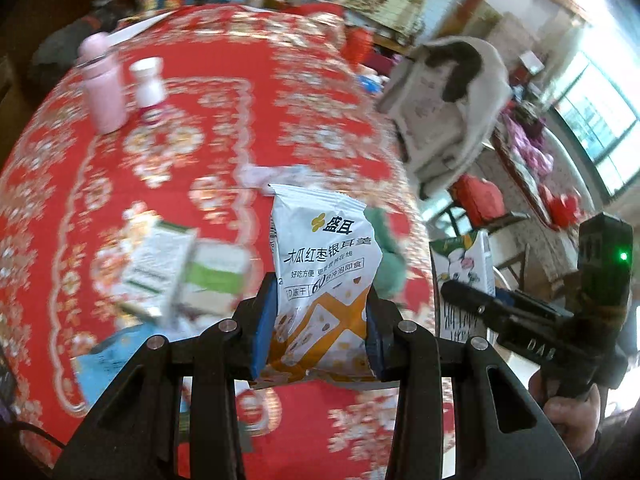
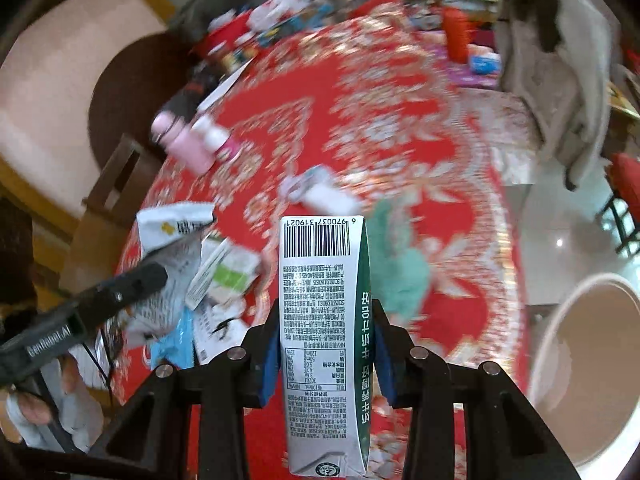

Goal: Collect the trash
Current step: 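Carry the snack bag and milk carton over the beige bin with both tools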

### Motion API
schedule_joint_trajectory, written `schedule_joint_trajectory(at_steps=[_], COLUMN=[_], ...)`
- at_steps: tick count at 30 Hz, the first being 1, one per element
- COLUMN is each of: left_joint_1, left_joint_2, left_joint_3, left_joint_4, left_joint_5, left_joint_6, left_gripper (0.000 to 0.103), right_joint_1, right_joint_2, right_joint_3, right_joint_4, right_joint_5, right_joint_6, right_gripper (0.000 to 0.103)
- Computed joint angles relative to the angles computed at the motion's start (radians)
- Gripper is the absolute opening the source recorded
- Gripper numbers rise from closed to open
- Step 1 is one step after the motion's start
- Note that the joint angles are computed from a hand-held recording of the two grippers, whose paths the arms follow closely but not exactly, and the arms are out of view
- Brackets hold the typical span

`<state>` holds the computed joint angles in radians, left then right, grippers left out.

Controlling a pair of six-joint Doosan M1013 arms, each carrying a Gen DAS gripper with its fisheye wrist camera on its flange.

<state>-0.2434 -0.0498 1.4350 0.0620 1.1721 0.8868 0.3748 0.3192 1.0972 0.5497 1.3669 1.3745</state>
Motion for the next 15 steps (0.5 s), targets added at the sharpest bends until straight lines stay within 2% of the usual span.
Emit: schedule_joint_trajectory(at_steps=[4,15], left_joint_1=[-0.036,-0.135], left_joint_2=[0.05,0.21], left_joint_3=[-0.045,-0.169], left_joint_4=[-0.054,-0.217], left_joint_5=[-0.018,-0.006], left_joint_6=[0.047,0.145], left_gripper=[0.036,0.037], right_joint_1=[-0.061,-0.209], right_joint_2=[-0.019,-0.037], right_joint_3=[0.027,0.11], right_joint_4=[-0.02,-0.14], right_joint_5=[-0.032,-0.037], right_joint_6=[0.041,0.15], right_gripper=[0.038,0.038])
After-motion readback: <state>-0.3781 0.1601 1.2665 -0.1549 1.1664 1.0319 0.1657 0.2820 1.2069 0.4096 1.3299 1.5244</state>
